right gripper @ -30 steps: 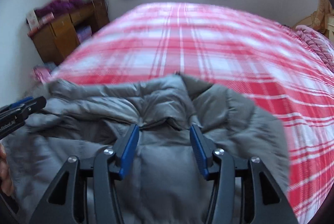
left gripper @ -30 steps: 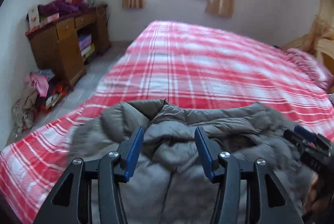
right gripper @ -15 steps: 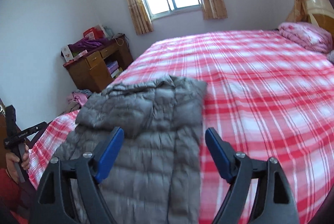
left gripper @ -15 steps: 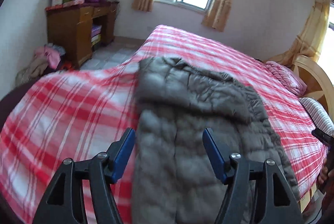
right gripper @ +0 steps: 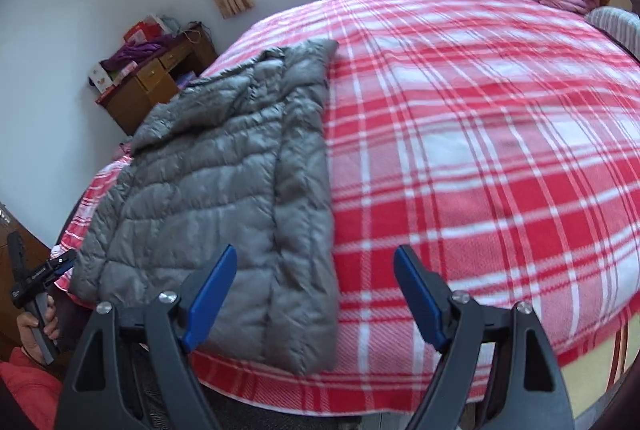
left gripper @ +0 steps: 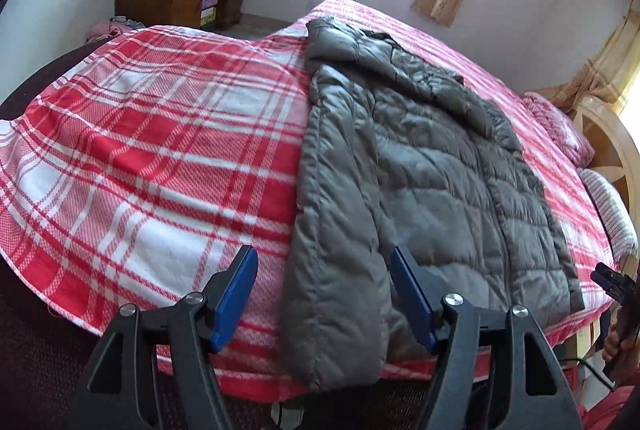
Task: Fold large clothes
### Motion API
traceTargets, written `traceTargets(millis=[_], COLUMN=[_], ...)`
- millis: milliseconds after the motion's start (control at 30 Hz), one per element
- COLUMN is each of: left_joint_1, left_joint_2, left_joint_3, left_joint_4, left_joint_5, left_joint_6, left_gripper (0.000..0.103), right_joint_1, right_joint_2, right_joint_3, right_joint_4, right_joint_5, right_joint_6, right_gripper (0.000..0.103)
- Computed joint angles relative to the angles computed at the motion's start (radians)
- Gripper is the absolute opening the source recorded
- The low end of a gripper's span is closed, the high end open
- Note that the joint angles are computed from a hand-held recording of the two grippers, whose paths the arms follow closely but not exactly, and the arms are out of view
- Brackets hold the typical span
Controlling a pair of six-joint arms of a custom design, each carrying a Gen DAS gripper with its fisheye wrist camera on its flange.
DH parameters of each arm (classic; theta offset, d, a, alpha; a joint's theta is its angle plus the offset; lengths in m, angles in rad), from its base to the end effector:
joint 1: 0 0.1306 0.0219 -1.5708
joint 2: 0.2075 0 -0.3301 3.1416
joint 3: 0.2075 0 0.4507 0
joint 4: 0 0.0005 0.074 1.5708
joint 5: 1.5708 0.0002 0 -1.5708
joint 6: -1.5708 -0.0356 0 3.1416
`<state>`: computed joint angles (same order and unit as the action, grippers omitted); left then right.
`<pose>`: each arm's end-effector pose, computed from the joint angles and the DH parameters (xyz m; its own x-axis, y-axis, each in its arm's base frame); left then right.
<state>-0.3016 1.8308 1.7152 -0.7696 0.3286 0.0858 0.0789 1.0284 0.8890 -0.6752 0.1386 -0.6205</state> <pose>0.6518 -0.2153 0.2898 -0.7772 0.1568 -0.6094 0.4112 0.8597 -0.3031 0.4336 0.0288 0.3001 -0.5804 0.5318 -0.6167 0.4350 0.8427 0.3172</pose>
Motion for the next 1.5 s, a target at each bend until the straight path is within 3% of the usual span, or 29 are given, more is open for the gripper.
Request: traceTargets(millis=[300, 500, 633, 667, 700, 767, 867, 1167, 1500], left_joint_1=[-0.005, -0.001, -0.009, -0.012, -0.014, -0.011, -0.003, 0.015, 0.019], left_joint_2=[-0.018, -0.019, -0.022, -0.026, -0.026, -0.018, -0.001, -0.066, -0.127], left_joint_3=[-0.051, -0.05, -0.053, -0.059, -0.06, -0.053, -0.036, -0.083, -0.123], left_joint_4=[0.045, 0.025, 0.026, 0.034, 0.032, 0.021, -0.007, 0.081, 0.144], left_joint_5=[0.013, 0.077, 0.055, 0.045, 0.033, 0.05, 0.11, 0.237, 0.296], left_joint_6=[-0.069, -0.093, -0.111, -0.115, -0.123, -0.119, -0.101, -0.025, -0.015], left_gripper=[0.069, 0.069, 0.067, 0.051, 0.04, 0.024, 0.016, 0.01, 0.01], right_joint_1=[0.019, 0.033, 0.06, 0.063, 0.068, 0.069, 0.059, 0.054, 0.074], right_joint_2=[0.039, 0.101, 0.128, 0.131, 0.135, 0.15, 0.142, 0.012, -0.057], right_joint_3=[-0.024, -0.012, -0.001, 0.001, 0.006, 0.023, 0.014, -0.053, -0.063], right_joint_4=[-0.009, 0.014, 0.023, 0.02, 0.013, -0.02, 0.002, 0.12, 0.142], right_joint_5=[-0.036, -0.111, -0.065, -0.057, -0.046, -0.057, -0.107, -0.145, -0.112], right_joint_6=[-0.036, -0.062, -0.034, -0.033, -0.029, 0.0, -0.011, -0.045, -0.019], right_gripper=[0.083, 0.083, 0.084, 0.078, 0.056, 0.031, 0.018, 0.013, 0.013])
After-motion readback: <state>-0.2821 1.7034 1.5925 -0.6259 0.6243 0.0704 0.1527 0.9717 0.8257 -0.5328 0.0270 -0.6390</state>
